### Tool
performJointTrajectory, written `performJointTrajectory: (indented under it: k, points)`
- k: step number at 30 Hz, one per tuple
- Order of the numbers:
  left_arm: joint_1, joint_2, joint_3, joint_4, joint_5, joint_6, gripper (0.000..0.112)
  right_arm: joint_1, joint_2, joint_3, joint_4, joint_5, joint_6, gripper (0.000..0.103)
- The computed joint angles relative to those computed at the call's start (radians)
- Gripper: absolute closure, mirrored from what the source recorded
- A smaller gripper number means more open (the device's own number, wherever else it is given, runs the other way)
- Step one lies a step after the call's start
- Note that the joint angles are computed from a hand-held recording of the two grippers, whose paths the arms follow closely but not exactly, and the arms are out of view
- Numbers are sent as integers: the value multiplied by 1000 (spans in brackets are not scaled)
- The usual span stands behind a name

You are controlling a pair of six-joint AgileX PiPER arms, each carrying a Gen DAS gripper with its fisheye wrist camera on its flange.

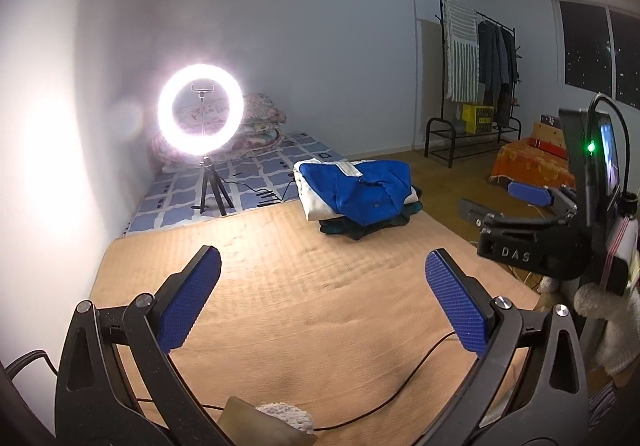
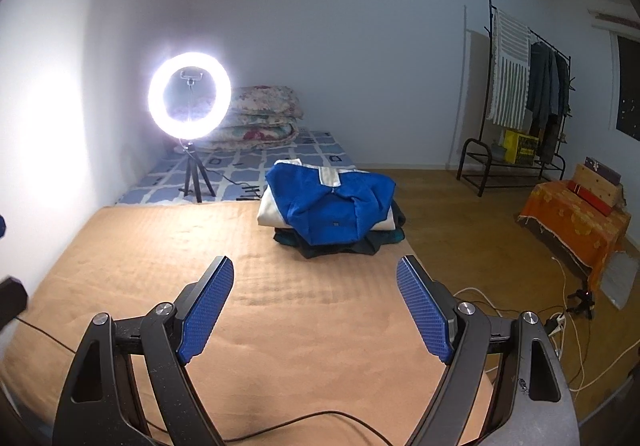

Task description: Fold large clothes

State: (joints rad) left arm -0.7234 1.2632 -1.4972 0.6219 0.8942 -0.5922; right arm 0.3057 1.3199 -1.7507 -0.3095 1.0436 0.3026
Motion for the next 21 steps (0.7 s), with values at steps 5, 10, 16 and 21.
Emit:
performJointTrajectory:
  k: [5, 10, 16, 21]
  points:
    - [1, -2, 4, -6, -5, 13, 9, 6, -4, 0, -14, 0, 19, 19]
    - [4, -5, 5, -28, 6, 26, 9, 3, -2, -4, -11, -1, 21, 19]
    - [4, -6, 5, -23, 9, 23, 9, 17, -2, 10, -38, -1, 19, 19]
    - [22, -11, 8, -41, 4, 26, 9, 6, -1, 7, -29, 0, 16, 19]
